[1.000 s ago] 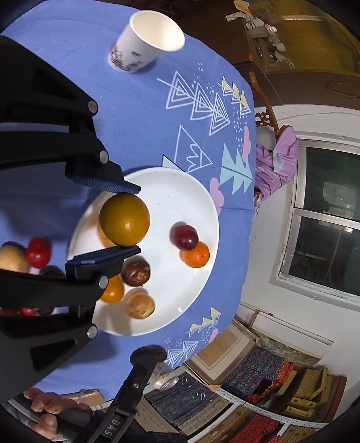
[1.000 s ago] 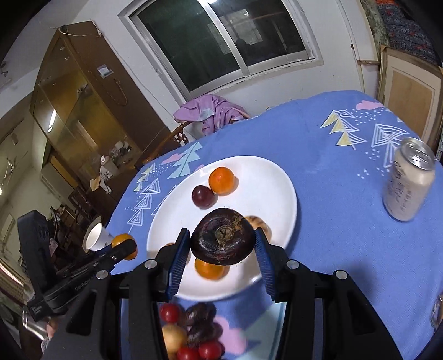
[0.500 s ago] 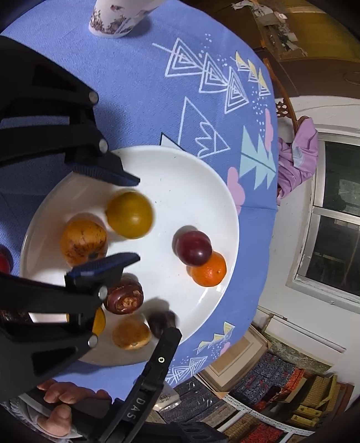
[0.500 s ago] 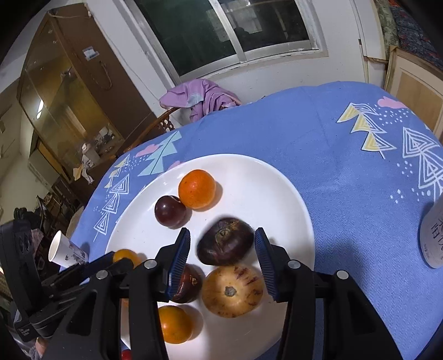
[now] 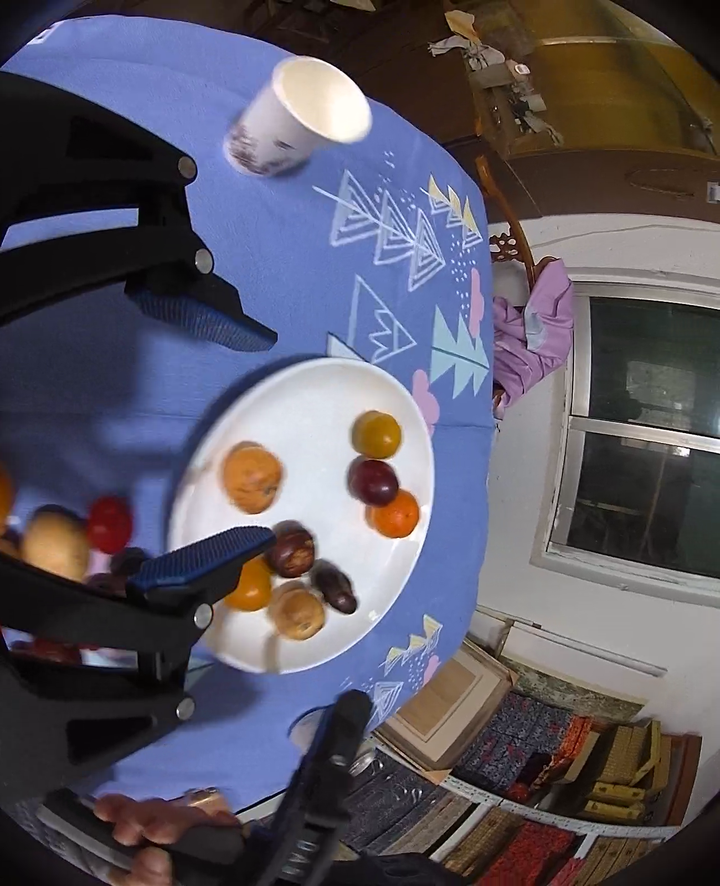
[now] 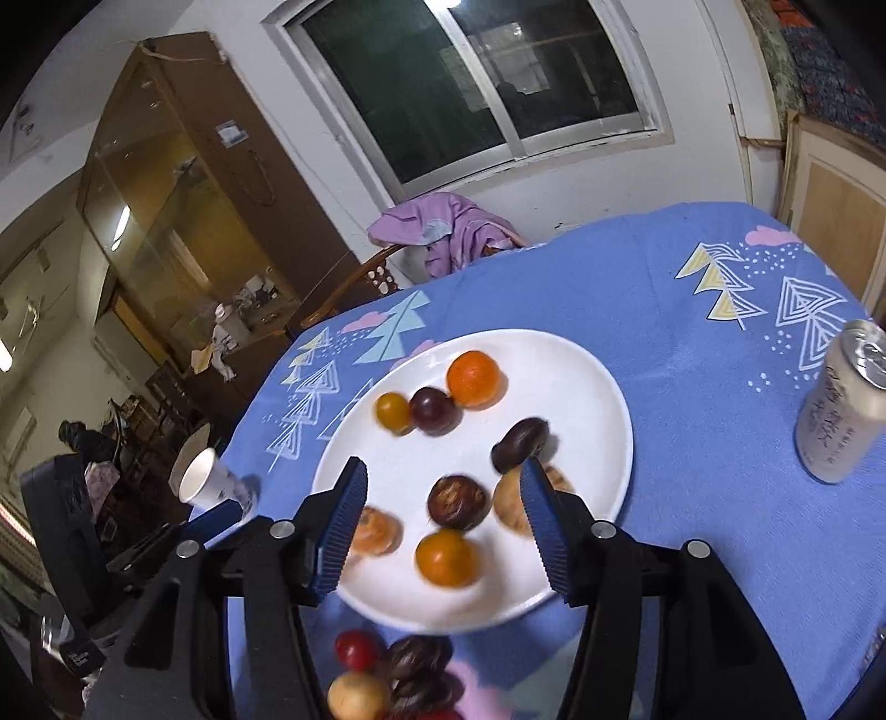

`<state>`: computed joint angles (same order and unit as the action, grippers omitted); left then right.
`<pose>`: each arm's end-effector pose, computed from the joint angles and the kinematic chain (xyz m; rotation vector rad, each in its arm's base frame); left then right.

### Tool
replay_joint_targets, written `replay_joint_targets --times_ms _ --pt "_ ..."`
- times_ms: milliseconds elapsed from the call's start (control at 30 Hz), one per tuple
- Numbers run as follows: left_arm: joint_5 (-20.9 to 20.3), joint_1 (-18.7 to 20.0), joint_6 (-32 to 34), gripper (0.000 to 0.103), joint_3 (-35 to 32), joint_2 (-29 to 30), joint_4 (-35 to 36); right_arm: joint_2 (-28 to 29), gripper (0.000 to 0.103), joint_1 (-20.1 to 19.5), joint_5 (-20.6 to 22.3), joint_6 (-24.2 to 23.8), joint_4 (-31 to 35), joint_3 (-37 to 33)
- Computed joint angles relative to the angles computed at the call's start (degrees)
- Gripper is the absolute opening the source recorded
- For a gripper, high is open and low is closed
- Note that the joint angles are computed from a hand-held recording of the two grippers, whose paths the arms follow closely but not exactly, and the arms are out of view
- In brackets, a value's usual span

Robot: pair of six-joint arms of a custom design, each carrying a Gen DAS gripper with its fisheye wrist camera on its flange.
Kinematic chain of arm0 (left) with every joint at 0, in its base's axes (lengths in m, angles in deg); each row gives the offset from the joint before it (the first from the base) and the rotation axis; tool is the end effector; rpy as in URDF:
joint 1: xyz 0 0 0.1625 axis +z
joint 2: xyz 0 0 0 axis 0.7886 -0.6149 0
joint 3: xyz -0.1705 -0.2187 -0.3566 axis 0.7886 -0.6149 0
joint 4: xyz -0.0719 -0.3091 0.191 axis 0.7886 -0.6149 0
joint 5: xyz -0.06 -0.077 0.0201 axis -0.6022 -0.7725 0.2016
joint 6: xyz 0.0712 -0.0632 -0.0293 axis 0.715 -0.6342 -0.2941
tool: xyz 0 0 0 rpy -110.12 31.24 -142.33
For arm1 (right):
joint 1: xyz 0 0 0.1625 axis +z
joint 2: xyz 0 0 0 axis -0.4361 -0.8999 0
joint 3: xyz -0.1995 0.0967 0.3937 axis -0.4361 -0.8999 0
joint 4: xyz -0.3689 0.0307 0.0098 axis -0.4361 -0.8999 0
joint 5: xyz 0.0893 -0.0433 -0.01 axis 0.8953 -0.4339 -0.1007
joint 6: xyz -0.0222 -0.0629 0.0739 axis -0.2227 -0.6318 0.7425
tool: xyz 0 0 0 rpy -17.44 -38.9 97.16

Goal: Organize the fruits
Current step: 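Carry both fruits over the white plate and open both tools to release, then move left tool to the small yellow fruit while right tool approaches the dark red plum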

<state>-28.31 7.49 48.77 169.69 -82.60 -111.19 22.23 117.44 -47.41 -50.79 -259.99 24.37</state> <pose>-0.1887 -0.7212 0.1139 0.3999 2.3470 -0.9614 0.1438 -0.7348 0.1850 0.5136 -2.7267 0.9476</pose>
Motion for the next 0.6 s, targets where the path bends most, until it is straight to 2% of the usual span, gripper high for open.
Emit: replay_joint_targets --times_ms 67,233,333,433,600 --pt "1.0 -0.7 -0.9 0.065 5.4 -1.8 -3.5 -2.7 0.062 -0.2 1.2 -0.1 -1.8 4.9" --pt "2.9 -1.9 -2.2 0.065 18.9 -5.4 -13.1 -8.0 0.068 -2.2 1.8 -2.2 -11.7 17.8" --pt "4.7 -2.1 -3.9 0.068 25.2 -6.4 -17.0 -10.0 0.068 -4.7 2.9 -2.1 -13.3 22.3" --pt "4.5 -1.5 -5.8 0.068 27.3 -7.2 -16.2 -10.7 0.068 -6.1 3.8 -0.1 -11.3 22.6" --pt "2.2 0.1 -8.9 0.068 26.1 -7.7 -10.4 -10.9 0.069 -6.7 4.9 1.2 -9.7 22.2"
